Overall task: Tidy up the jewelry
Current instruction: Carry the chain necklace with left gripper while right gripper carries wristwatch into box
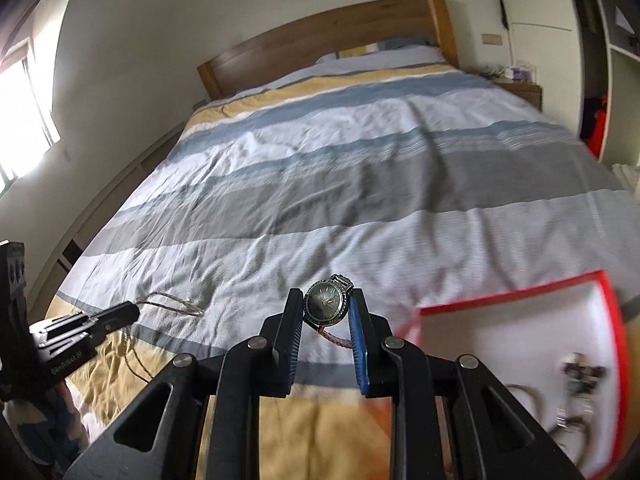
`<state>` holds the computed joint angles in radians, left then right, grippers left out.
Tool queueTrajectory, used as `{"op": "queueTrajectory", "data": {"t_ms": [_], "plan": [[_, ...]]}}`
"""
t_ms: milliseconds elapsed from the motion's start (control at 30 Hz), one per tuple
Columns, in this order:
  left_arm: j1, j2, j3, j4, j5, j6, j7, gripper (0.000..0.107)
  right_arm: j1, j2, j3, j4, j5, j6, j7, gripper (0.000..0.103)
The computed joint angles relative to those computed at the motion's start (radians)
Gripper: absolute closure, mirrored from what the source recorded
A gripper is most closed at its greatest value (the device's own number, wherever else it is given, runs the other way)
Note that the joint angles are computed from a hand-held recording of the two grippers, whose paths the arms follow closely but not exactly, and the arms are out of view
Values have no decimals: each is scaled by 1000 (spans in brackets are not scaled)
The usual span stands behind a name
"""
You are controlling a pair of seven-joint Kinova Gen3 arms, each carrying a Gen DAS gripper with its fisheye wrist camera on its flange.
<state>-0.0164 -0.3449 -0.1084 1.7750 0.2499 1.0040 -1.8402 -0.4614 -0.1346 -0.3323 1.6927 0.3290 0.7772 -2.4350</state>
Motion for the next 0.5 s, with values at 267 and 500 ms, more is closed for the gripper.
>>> {"op": "queueTrajectory", "data": {"t_ms": [267, 500], "plan": [[80, -2, 136, -93, 13, 26, 107, 105, 76, -154, 58, 62, -87, 73, 129, 80], [182, 100, 281, -151, -22, -29, 232, 105, 145, -212, 162, 122, -192, 88, 303, 80]]}}
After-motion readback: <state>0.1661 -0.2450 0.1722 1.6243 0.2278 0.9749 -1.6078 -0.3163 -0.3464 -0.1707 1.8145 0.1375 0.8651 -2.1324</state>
